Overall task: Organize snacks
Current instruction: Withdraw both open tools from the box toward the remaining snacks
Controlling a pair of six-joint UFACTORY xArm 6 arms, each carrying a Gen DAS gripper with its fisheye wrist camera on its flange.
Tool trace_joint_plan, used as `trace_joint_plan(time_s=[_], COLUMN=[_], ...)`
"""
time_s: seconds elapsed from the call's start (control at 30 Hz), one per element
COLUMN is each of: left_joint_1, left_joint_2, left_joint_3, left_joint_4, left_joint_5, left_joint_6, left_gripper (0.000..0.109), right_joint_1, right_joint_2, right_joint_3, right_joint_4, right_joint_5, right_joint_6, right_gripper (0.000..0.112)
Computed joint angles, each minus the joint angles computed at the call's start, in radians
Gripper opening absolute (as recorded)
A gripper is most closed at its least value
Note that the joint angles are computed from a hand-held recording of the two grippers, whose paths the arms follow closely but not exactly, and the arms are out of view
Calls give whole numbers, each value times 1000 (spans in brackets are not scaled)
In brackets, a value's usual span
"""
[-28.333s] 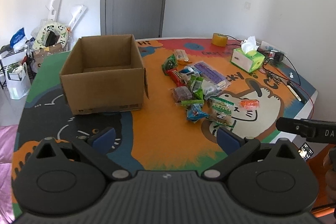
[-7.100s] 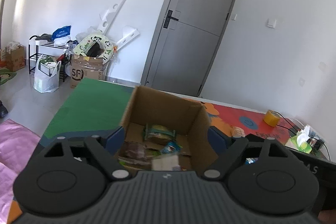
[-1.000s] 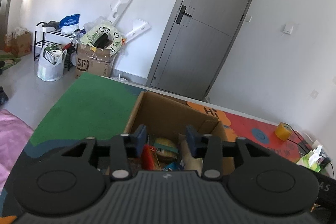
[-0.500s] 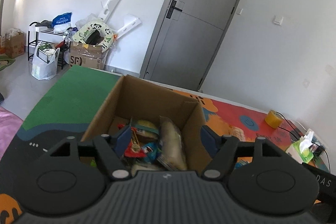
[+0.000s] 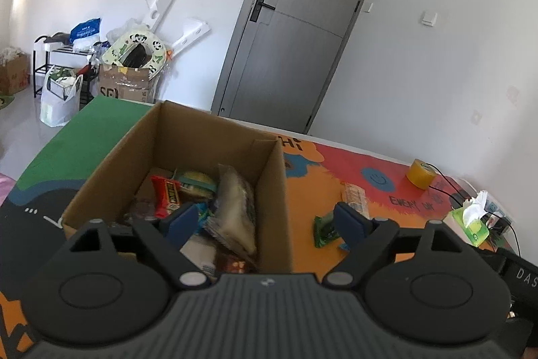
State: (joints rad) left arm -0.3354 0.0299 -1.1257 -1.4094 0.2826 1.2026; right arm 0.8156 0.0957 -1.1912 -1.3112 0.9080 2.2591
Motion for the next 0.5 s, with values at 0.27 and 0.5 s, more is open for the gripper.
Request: trace_joint_plan(time_s=[0.27,0.5], left_joint_1=[-30,-40], left_joint_2=[0,0], left_joint_3=[1,-3], left_joint_4=[-27,-72], left_joint_5=[14,62], left_joint_6=[65,129], left_gripper=[88,81], right_joint_1=[-9,-55], right_joint_2=[-30,-6], right_joint_3=[53,58], right_joint_4=[17,20], right_joint_5=[0,-101], right_joint_6=[18,-6], right_gripper=[102,82])
